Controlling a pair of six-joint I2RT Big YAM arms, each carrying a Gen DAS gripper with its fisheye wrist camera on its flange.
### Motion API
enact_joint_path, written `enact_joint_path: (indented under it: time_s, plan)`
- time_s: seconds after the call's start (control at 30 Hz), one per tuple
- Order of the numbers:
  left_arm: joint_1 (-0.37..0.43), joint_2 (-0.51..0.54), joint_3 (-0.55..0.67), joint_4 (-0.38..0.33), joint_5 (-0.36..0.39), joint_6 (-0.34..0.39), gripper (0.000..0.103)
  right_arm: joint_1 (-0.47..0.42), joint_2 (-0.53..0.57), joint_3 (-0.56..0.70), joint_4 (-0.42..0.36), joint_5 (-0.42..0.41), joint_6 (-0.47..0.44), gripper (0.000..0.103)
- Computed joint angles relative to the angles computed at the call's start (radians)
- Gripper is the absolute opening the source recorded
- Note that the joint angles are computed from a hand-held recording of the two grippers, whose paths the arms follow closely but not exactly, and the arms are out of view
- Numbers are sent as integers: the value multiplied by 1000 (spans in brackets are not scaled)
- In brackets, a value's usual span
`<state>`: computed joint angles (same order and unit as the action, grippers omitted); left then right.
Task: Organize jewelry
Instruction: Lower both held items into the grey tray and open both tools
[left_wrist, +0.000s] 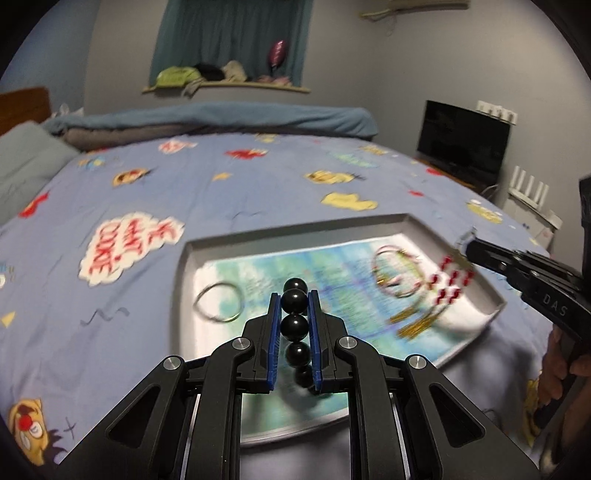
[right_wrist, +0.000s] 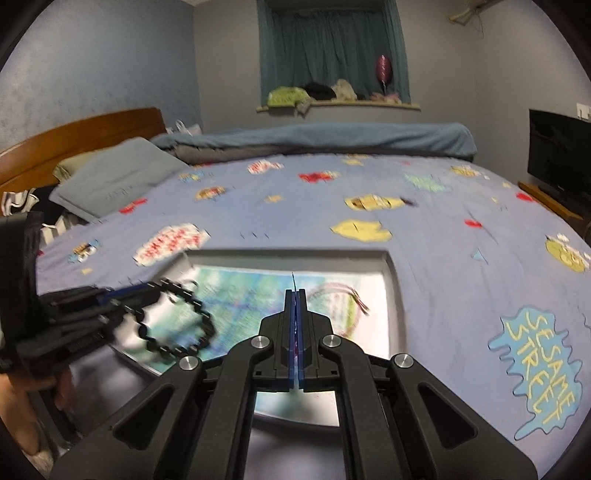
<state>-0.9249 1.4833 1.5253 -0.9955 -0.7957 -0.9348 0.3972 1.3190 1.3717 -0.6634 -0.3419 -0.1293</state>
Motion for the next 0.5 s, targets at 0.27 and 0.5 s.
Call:
enact_joint_path:
  time_s: [0.27, 0.5]
  plan:
    - [2, -15, -29, -101, 18, -56, 15, -11, 13, -3, -50, 63, -46, 0]
    - [0, -12, -22, -186, 8, -103, 15, -16, 8, -15, -57, 88, -52, 0]
